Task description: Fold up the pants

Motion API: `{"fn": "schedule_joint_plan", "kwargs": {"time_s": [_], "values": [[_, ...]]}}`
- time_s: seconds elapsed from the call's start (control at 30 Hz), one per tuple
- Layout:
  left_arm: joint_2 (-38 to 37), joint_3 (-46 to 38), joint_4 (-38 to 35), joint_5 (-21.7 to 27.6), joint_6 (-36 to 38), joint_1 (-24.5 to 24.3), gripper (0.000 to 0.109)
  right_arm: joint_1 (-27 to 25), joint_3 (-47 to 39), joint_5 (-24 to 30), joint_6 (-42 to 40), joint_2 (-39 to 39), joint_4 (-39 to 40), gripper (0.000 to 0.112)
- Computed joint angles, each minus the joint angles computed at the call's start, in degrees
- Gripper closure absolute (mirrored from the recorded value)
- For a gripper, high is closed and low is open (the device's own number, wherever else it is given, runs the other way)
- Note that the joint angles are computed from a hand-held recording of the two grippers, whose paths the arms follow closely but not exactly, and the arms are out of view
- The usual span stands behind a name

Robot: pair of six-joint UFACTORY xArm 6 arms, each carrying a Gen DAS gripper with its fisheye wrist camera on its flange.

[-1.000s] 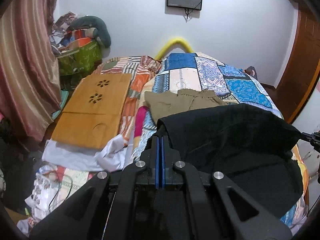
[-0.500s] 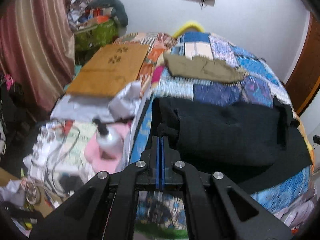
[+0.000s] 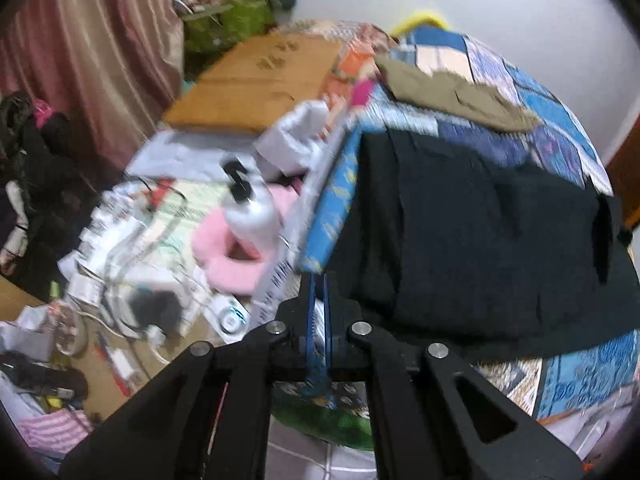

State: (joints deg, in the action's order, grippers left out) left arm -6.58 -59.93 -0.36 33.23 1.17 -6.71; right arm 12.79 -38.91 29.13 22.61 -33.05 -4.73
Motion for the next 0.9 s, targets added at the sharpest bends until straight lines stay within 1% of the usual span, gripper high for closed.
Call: {"fn": "schedule_joint_plan", "kwargs": {"time_s": [0.03, 0.13, 0.2, 0.27, 0.3, 0.33, 0.37, 0.4, 0.43, 0.5, 0.57, 0.6, 0.73, 0.8, 0.83, 0.9], "values": [[0.02, -0.75, 1.24, -0.27, -0.9, -0.16, 0.105, -0.7, -0.33, 0.09, -0.19, 0.28, -0.19, 0.108], [1.2, -4.26, 2.74, 0.15, -1.73, -1.3, 0.1, -3.44, -1.86, 0.0, -1.51, 2.0, -0.17, 0.097], [3.37, -8.17, 1.47, 1.2, -0.99, -3.0, 0.099, -5.47, -3.09, -0.68, -3.32, 3.67, 0.7, 0.085], [6.08, -12.11, 0.41, 2.07, -0.49, -4.74, 0.094, -7.67, -4.73, -1.72, -5.2, 6.0, 1.54, 0.082], [7.73, -14.46, 0.0, 2.63, -0.25, -5.81, 0.088, -8.67, -5.73, -2.03, -6.88, 7.38, 2.94, 0.081], [9.42, -16.67, -0.53, 2.98, 0.11, -6.76, 0.08, -9.84, -6.99, -2.19, -8.94, 9.09, 4.77, 0.081], [10.91, -18.58, -0.96, 3.24, 0.35, -7.58, 0.077, -10.8, -8.04, -2.29, -10.41, 10.51, 6.07, 0.08], [13.05, -21.27, -1.42, 3.54, 0.6, -8.71, 0.07, -11.8, -9.18, -2.53, -11.92, 12.19, 7.28, 0.08], [14.94, -23.51, -1.8, 3.71, 0.78, -9.61, 0.065, -12.75, -10.73, -2.49, -13.42, 14.23, 8.23, 0.078], [20.29, -30.36, -2.8, 5.47, 1.28, -11.58, 0.061, -14.21, -13.4, -2.48, -15.91, 17.84, 9.43, 0.073], [24.49, -35.87, -3.51, 7.22, 1.42, -13.01, 0.059, -15.6, -16.79, -2.07, -18.28, 22.27, 10.33, 0.07], [27.79, -40.06, -3.78, 8.58, 1.42, -13.94, 0.059, -16.07, -18.48, -1.71, -19.27, 24.39, 10.58, 0.069], [37.03, -51.83, -3.39, 12.71, 0.77, -16.01, 0.057, -17.71, -26.71, 1.27, -22.76, 33.88, 11.65, 0.069], [42.53, -58.93, -3.33, 15.74, 0.82, -16.78, 0.056, -18.36, -30.74, 2.7, -25.11, 38.1, 13.67, 0.069], [43.75, -60.43, -3.27, 16.57, 0.8, -16.92, 0.056, -18.67, -32.84, 3.19, -26.52, 40.31, 14.93, 0.069], [49.06, -67.61, -3.07, 20.04, 0.34, -17.5, 0.056, -19.2, -37.14, 4.91, -28.05, 44.5, 15.82, 0.069]]}}
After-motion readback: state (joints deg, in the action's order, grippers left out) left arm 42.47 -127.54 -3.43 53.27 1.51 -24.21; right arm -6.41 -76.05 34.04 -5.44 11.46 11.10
